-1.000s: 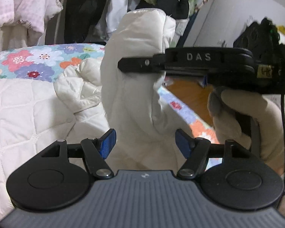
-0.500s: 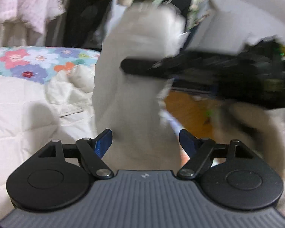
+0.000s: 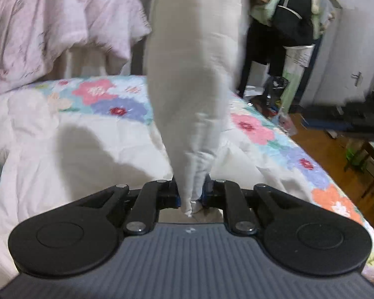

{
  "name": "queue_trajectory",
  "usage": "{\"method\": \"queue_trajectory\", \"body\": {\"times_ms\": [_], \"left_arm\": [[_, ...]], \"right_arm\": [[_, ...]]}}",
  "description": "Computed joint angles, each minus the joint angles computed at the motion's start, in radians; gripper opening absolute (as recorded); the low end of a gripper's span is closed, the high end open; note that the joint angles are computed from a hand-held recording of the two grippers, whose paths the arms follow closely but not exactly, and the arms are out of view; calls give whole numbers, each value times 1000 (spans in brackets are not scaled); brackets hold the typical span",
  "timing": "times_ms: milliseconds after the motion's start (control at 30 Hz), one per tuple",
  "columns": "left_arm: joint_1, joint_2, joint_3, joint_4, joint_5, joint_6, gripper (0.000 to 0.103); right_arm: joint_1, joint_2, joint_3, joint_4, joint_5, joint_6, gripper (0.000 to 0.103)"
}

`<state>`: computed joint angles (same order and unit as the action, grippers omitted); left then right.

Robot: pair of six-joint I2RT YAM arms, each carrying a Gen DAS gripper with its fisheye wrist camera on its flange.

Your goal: Fold clothes

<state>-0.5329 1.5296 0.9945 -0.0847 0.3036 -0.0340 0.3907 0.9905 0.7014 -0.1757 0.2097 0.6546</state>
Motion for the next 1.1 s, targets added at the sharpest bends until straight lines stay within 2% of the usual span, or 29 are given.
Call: {"method": "queue_trajectory", "body": {"times_ms": [133,200,267,333,400,433,467,500,567,633,733,767,800,833,933,1033,1100], "left_arm": [[51,109,8,24,39,-47,17],[58,145,15,30,-28,-61,31],[60,146,0,66,-102,-55,38],[82,134,-4,81,-101,-59,47],[106,151,25,76,-104,-89,52],[123,166,51,58,-88,-92,52],[137,178,73,44,-76,-89,37],[140,174,74,59,-80,-64,9],[120,152,36,155,-121,40,8],[106,115,-8,244,-108,127,8],[93,103,-7,276,-105,177,9],[89,124,13,265,-127,193,10],[89,160,53,221,-155,184,17],[95,201,102,160,-175,166,17],[171,334,258,-44,-109,24,21],[210,336,260,-53,-67,-56,24],[214,319,270,-77,-80,-25,24]], "right_arm": [[76,124,23,-78,85,-17,32],[113,233,53,-112,115,-42,32],[151,327,92,-157,150,-74,32],[197,342,93,-173,197,-96,32],[199,316,60,-128,173,-95,32],[191,305,39,-88,145,-103,32],[178,295,19,-43,106,-120,32],[168,292,5,-1,61,-134,35],[163,324,-6,73,8,-151,35],[176,375,10,90,21,-164,35],[212,406,24,88,74,-174,35],[223,395,17,90,90,-170,35],[226,397,20,81,93,-170,35],[226,404,26,69,90,-173,35],[202,468,95,-49,56,-163,33],[214,488,110,-94,74,-170,32],[220,489,123,-124,83,-177,32]]}}
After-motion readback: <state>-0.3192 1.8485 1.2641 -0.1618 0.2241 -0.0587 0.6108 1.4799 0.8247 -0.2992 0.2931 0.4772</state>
